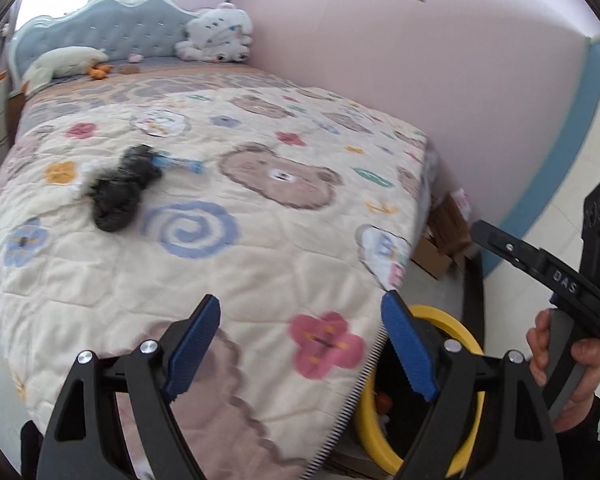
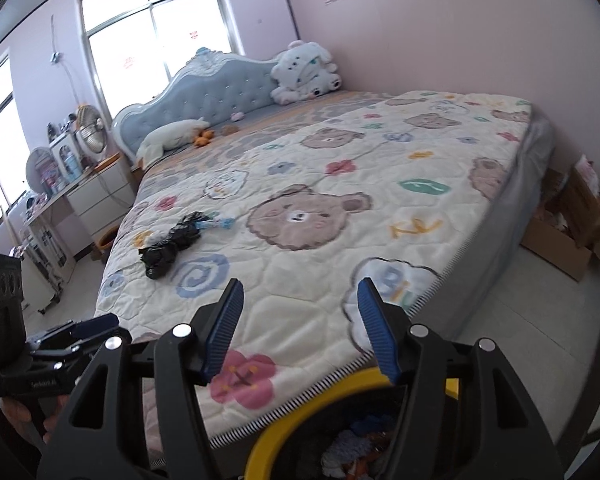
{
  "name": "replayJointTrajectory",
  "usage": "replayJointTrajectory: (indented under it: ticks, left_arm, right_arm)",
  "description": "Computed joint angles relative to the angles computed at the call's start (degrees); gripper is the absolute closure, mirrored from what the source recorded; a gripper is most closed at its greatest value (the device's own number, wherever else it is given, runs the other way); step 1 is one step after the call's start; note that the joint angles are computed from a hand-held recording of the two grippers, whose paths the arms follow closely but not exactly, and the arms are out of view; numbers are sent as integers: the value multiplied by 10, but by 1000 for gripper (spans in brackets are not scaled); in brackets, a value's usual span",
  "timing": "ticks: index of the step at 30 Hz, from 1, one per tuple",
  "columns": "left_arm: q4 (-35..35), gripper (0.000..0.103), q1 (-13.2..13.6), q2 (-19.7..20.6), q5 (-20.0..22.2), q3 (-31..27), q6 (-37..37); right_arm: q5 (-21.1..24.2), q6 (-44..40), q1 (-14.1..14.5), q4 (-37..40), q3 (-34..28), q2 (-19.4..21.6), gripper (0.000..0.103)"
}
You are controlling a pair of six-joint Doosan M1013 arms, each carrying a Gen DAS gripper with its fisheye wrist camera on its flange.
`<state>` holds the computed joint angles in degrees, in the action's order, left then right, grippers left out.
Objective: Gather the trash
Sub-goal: 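Move both tools back over the bed toward the black bags and tissue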
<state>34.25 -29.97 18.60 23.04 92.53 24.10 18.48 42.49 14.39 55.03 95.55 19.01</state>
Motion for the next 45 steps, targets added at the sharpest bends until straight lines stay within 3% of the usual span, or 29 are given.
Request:
replayJointTrajectory:
  ticks: [12, 20, 25, 33, 39, 45]
  left_arm:
    - [130, 24, 51, -13, 55, 15, -131]
    - [144, 24, 102, -6, 88, 9, -147]
    - [96, 24, 132, 16, 90, -11, -96]
    - [-25, 24, 172, 68, 107, -66, 49]
    - [-106, 24, 191, 98, 109, -100, 134]
    - [-139, 24, 199, 115, 95, -115, 175]
  right_arm:
    - [64, -10, 42, 13, -85, 65, 46]
    - [118, 36, 65, -11, -146, 116, 46]
    - [150, 68, 85, -35, -187, 150, 46]
    - [191, 109, 111, -69, -253, 198, 46]
    - [213, 150, 123, -102, -303, 234, 46]
    - [232, 177, 133, -125, -352, 266, 46]
